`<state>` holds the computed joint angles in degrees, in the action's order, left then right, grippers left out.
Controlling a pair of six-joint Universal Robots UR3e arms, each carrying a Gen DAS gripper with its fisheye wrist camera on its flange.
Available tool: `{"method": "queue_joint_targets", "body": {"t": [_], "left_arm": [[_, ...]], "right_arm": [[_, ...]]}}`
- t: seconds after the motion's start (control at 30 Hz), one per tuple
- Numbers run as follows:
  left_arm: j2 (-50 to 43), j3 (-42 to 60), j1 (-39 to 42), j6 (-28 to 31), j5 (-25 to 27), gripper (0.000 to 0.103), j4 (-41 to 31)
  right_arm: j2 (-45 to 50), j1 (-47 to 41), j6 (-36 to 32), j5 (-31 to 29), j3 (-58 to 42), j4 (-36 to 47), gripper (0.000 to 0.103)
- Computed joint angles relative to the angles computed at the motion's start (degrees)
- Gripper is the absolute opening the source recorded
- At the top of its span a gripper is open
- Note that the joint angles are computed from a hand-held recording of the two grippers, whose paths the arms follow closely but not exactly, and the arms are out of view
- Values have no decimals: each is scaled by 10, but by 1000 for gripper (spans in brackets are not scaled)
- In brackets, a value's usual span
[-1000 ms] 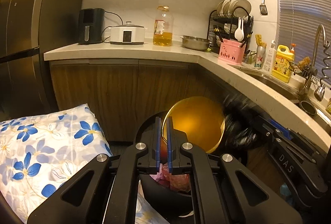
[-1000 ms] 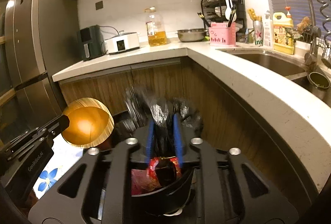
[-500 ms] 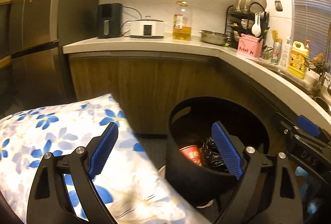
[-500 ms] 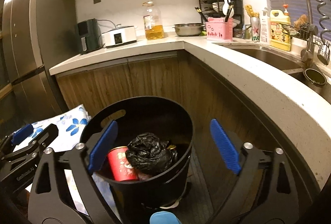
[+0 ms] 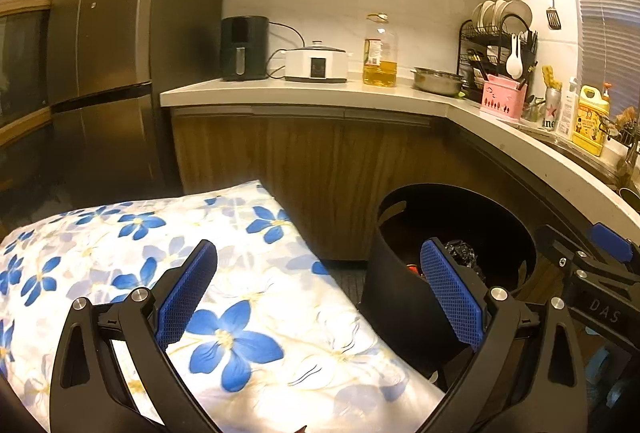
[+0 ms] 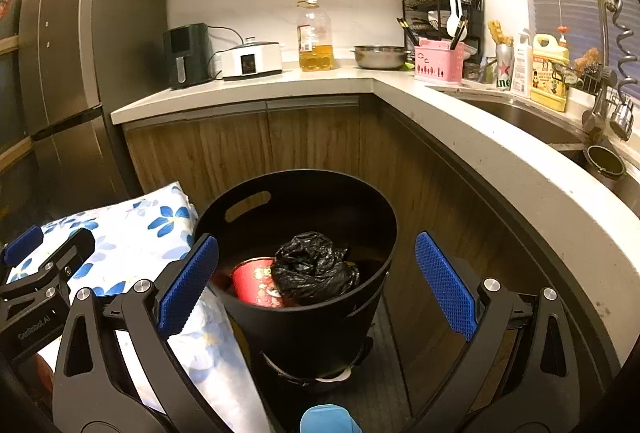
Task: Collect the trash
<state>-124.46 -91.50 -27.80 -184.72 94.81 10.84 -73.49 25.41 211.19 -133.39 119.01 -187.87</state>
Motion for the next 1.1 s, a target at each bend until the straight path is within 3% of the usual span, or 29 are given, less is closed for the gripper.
{"method": "queue_joint_targets", "body": {"t": [0.47, 1.1], "left_arm": [[123, -222, 30, -1, -14, 97, 128], [269, -479, 69, 6, -40, 97, 252]], "right_arm": [[-18, 130, 109, -104, -23, 133, 98], [-24, 310, 374, -209, -107, 448, 98]]}}
